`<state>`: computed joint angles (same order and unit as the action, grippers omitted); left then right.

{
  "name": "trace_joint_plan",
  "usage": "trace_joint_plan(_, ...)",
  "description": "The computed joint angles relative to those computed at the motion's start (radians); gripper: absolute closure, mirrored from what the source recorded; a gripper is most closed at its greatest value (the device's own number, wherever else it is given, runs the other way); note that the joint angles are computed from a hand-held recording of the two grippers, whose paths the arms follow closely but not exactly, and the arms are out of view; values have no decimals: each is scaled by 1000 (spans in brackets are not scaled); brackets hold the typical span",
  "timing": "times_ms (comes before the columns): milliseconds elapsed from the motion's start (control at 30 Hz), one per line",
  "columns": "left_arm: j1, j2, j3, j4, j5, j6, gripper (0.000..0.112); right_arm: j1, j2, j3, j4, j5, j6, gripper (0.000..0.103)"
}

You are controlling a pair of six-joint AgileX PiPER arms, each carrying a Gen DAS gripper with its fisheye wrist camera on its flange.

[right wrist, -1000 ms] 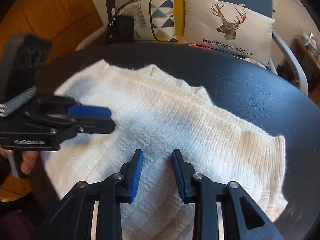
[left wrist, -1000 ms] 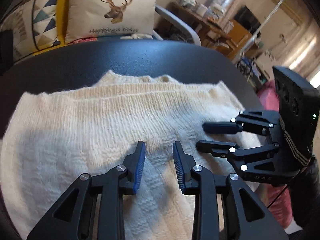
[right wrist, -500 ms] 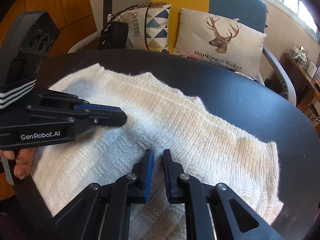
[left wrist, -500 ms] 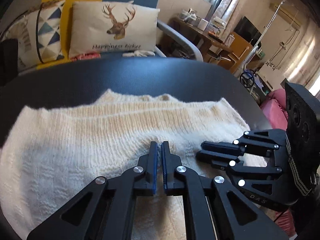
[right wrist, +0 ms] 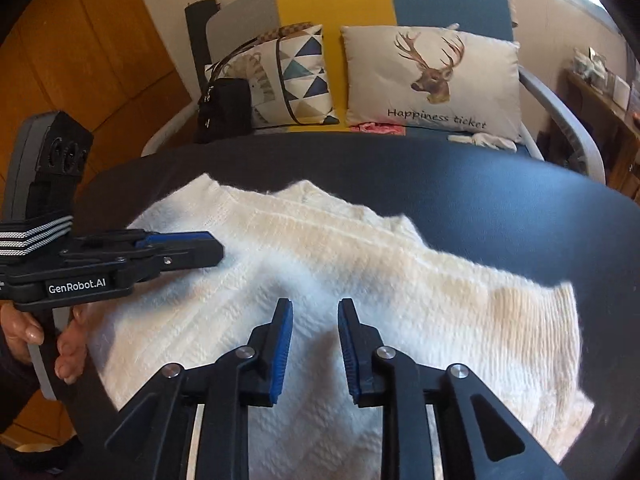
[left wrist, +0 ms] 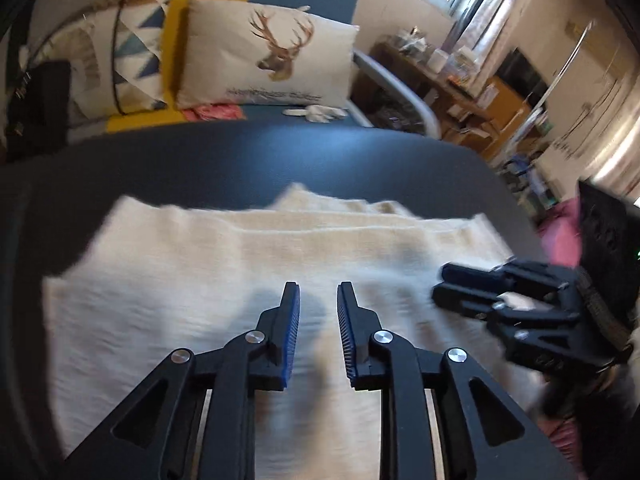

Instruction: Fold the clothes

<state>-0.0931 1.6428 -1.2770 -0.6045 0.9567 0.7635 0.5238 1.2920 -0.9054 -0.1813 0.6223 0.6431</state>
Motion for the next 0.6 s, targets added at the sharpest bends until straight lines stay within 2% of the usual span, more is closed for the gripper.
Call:
trace_joint_plan(100,-86,-28,68,212,-181,-58,91,30,107,-85,-44,52,19,80)
trace_joint_plan(200,-121,-29,128,256,-292,-92,91,103,207,-148,-225,127,181,80)
trace_joint_plan(267,-113,-29,121,241,-282,-128,95,134,242,-176,-321,185,282,88)
trace_joint_plan(333,-70,-45,114,161,-243,-103,95,125,225,-170,-321,184,319,88)
trace_joint_plan(400,-25,-101,146,121,-243,-81,95,114,160,-131,-295,151,317,87)
trace_joint_plan(433,0,-128,162,102,-241,-52,95,122,119,-107,-303,148,332,84)
trace_joint_plan(500,28,-166,193,154,-261,-60,95,146,48,-60,-312,151,360,81)
trace_joint_plan(600,77,-174,221,201,-259,-60,95,212,-14,-5,-361,203,448,81)
